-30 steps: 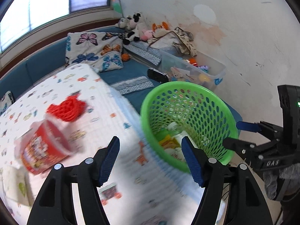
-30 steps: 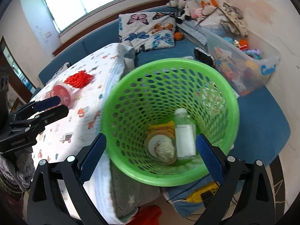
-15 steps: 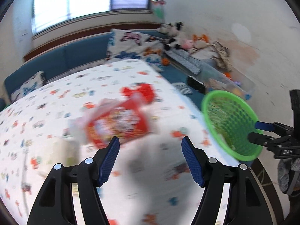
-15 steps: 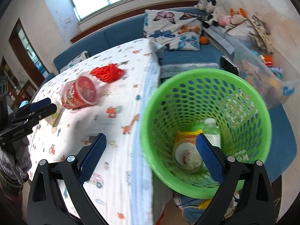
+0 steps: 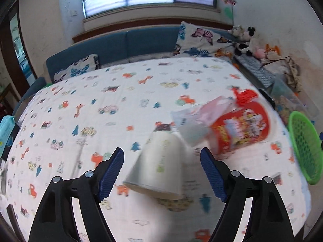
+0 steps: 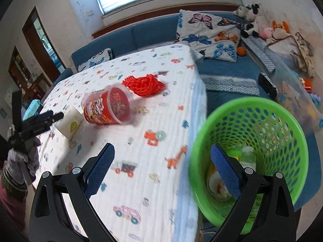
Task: Collect trash
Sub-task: 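Move both tools back over the table toward the red mesh and paper cup, then grasp the red mesh net with the right gripper while the left gripper grasps the white paper cup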
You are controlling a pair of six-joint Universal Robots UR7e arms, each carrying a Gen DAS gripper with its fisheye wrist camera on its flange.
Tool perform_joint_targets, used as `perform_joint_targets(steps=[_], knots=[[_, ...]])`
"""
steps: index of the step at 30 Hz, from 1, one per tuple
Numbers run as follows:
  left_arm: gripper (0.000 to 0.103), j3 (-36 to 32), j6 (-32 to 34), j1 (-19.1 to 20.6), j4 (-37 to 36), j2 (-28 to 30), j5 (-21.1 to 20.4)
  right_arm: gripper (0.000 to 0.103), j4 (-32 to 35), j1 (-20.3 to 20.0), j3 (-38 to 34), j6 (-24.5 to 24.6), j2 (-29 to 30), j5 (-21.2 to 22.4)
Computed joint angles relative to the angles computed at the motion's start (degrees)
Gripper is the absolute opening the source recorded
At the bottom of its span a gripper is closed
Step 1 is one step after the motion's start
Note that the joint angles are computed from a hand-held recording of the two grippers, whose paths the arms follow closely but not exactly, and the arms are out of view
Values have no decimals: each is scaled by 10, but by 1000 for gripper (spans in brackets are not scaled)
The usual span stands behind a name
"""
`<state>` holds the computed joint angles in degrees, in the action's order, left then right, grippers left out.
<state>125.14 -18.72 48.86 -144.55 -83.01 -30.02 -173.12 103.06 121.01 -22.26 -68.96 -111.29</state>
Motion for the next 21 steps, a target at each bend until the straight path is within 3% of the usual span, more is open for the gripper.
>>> perform_joint_targets(steps=[9, 21], knots=[[79, -13, 22, 35, 3, 7, -30, 95, 77, 16, -120, 23, 85, 9], [80, -39, 48, 64, 4, 24, -76, 95, 198, 7, -290, 66, 200, 21]])
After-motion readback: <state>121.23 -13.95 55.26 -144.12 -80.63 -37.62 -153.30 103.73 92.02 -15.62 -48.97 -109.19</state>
